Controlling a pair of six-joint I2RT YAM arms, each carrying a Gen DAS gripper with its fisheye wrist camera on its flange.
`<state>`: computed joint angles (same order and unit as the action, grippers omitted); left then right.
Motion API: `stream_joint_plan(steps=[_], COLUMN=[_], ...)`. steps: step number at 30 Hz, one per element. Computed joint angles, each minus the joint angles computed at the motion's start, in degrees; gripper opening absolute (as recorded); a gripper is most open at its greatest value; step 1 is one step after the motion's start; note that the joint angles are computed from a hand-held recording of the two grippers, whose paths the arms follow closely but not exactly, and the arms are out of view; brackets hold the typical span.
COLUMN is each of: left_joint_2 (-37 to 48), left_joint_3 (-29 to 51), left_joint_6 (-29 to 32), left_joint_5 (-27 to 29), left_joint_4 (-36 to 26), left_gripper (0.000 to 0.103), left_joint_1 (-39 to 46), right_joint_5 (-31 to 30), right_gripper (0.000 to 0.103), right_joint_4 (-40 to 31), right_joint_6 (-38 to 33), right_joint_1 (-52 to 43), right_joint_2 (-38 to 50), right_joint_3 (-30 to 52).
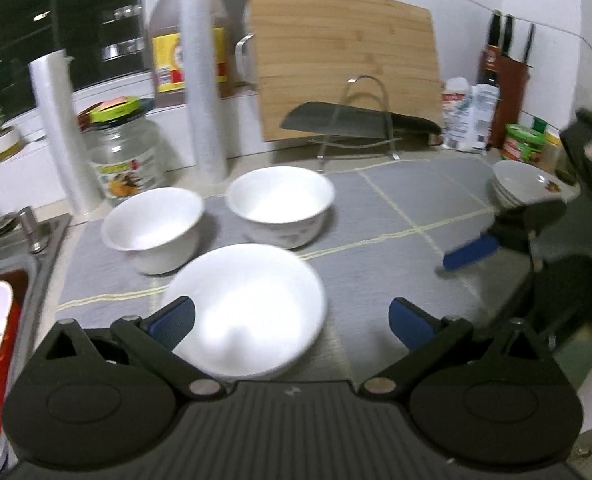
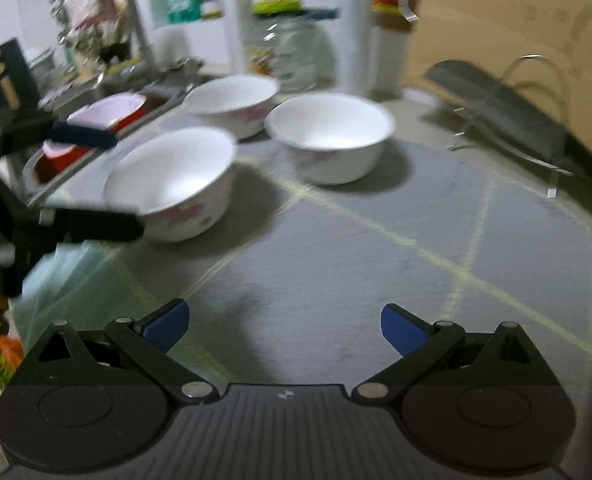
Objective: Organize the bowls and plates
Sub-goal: 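Move the left gripper to a white bowl and grasp its rim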
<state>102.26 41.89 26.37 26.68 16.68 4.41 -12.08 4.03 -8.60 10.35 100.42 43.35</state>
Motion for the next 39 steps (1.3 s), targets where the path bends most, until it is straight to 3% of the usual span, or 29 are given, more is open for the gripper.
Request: stream_joint_plan(steps=[5, 12, 19, 26, 36, 39], left_joint_2=[2.3, 5.8, 10.7, 16.0, 19.3, 19.9], left_joint_3=[3.4, 7.8, 16.1, 26.1, 31.2, 31.9], left_joint_6=[0.1, 2.1, 3.2, 6.9, 9.3, 9.6], left_joint_5=[0.5, 1.3, 3.6, 6.3, 7.0, 7.2], left_joint_4=[-1.6, -4.5, -12.9, -24.0, -29.2, -29.9], left_gripper=[0.102, 0.102, 0.102, 0.102, 0.09, 0.086], left_joint_1=[2.6, 5.2, 6.1, 5.5, 4.4, 4.3], right_joint_5=[-0.6, 4.2, 2.2, 3.2, 3.8, 3.7], right_gripper=[0.103, 0.103, 0.103, 0.103, 0.103, 0.099], right_joint_4=[0.5, 3.1, 15.0, 12.8, 16.3, 16.1], right_joint_6=[-0.5, -1.8, -2.2, -0.8, -1.6, -2.0], right_joint_1=[4.3, 8.3, 7.1, 8.4, 11.2, 11.5], right_joint_2=[5.4, 9.0, 8.4, 9.4, 9.8, 10.0], right_joint_3=[3.9, 5.3, -1.8, 0.8, 2.6, 3.3])
